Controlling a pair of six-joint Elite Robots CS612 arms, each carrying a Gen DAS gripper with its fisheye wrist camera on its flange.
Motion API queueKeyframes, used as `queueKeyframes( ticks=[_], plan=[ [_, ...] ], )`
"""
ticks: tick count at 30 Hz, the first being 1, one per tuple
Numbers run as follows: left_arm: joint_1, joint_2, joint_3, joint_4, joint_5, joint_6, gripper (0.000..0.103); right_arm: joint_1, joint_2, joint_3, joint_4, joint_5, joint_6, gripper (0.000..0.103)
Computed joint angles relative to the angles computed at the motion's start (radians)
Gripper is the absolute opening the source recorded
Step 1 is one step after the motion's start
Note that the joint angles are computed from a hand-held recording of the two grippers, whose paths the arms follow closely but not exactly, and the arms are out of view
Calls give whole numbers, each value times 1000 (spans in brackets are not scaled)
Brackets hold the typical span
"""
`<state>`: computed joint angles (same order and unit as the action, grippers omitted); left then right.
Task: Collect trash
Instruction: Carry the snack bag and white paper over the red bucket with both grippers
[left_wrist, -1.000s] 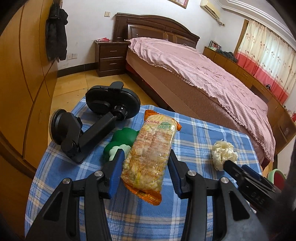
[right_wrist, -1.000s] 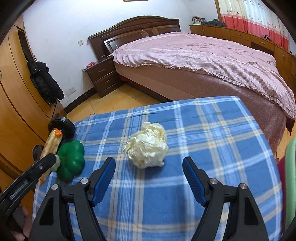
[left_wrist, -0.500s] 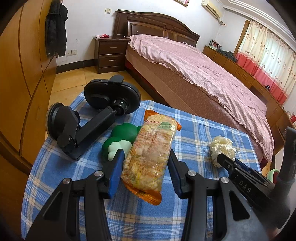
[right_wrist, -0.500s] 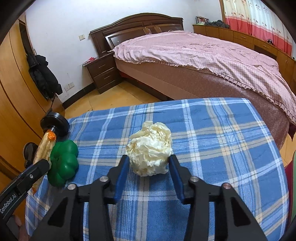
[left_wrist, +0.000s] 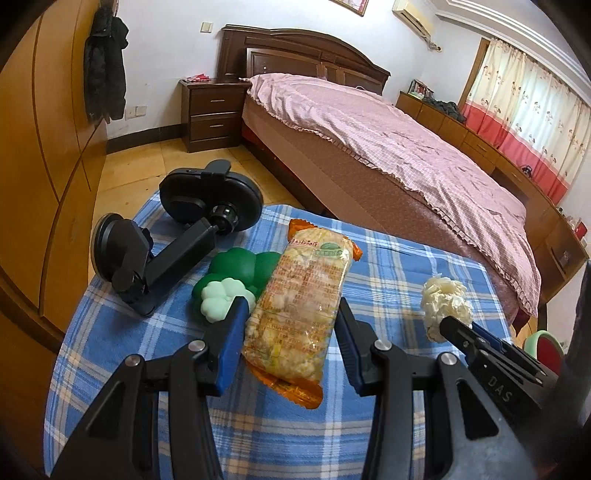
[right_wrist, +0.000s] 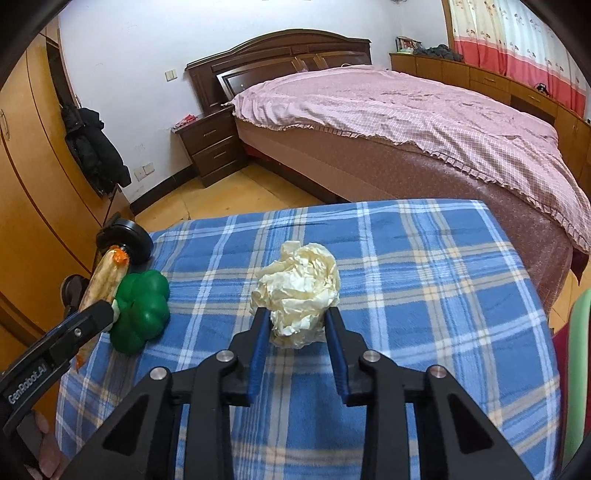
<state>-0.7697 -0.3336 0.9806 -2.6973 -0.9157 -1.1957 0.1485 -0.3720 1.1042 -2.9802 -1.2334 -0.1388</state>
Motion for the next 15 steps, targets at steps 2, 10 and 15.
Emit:
queueKeyframes(
  ticks=[2, 10, 15],
  plan=[
    [-3, 0, -4, 0, -1, 7, 47, -4, -14, 24, -15, 0, 0, 33],
    [-18, -3, -13, -16, -2, 40, 47, -28, -66, 115, -85, 2, 13, 33],
    [-29, 1, -28, -31, -14, 72, 47, -48, -102, 182, -140, 7, 28, 33]
  ],
)
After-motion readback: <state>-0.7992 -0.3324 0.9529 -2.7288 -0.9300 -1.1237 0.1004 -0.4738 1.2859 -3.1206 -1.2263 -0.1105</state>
